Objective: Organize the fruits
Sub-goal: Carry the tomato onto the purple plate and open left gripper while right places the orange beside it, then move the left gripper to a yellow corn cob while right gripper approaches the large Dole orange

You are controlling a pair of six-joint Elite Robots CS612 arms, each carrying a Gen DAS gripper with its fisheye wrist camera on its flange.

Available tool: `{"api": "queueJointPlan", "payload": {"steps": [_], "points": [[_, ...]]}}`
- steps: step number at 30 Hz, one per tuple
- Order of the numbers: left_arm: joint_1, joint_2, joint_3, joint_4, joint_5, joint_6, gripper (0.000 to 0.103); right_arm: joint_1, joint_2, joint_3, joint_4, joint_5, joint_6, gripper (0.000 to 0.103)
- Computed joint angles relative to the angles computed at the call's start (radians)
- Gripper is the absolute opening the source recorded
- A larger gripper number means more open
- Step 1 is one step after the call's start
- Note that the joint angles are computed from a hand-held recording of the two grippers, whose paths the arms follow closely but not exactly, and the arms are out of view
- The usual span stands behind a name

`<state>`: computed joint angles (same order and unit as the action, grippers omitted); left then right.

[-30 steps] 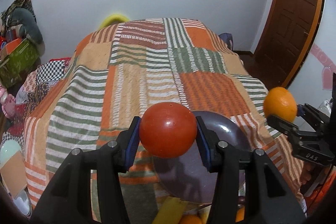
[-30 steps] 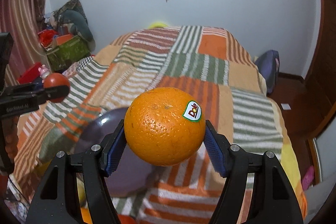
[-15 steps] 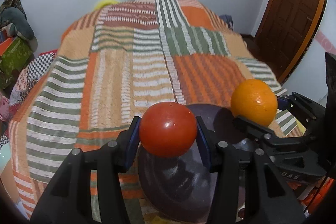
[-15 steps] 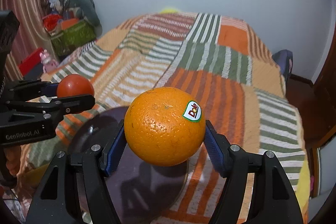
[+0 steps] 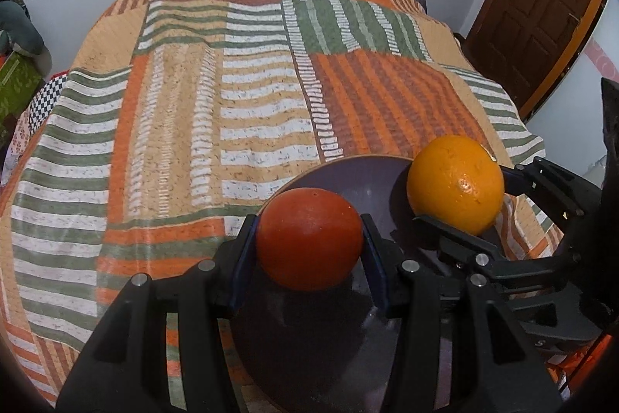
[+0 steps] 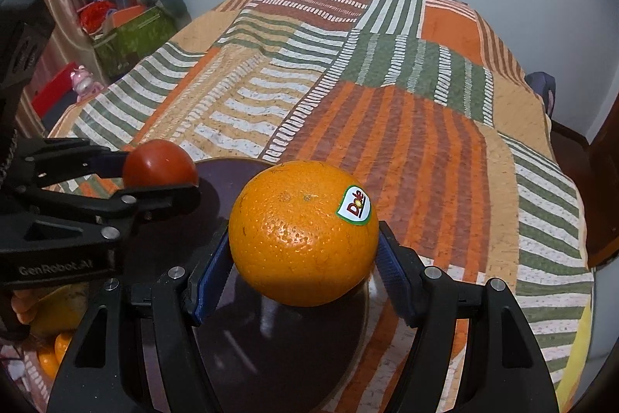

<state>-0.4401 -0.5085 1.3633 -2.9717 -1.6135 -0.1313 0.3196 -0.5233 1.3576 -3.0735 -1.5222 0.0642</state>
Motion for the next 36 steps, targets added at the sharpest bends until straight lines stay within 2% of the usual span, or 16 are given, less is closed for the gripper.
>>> {"api": "queueJointPlan", "payload": {"steps": [7,9,11,16,18,22,28,36], "points": [[0.002,0.008,-0.018,0.061,-0.005,-0.019,0.051,0.002,0.003,-0.008,0.023,-0.01,-0.02,0.068],[0.0,0.004,-0.013,0.05,0.007,-0.017,0.054,-0.001,0.002,-0.008,0.037,0.004,-0.016,0.069],[-0.001,-0.001,-0.003,0.028,0.009,-0.015,0.072,-0.001,0.003,-0.013,0.058,0.01,-0.016,0.072],[-0.012,-0.026,0.038,-0.039,0.053,0.009,0.076,0.009,-0.003,-0.009,0.072,-0.026,-0.045,0.073],[-0.013,-0.037,0.053,-0.055,0.053,0.01,0.076,0.008,-0.009,0.0,0.067,-0.017,-0.047,0.074],[-0.013,-0.066,0.095,-0.105,0.06,-0.002,0.076,0.01,-0.03,0.033,0.016,-0.041,-0.036,0.08],[-0.017,-0.119,0.18,-0.188,0.092,-0.01,0.077,0.01,-0.079,0.102,-0.055,-0.055,-0.01,0.081],[-0.032,-0.196,0.322,-0.333,0.14,-0.017,0.085,0.024,-0.153,0.223,-0.183,-0.08,0.012,0.083]]}}
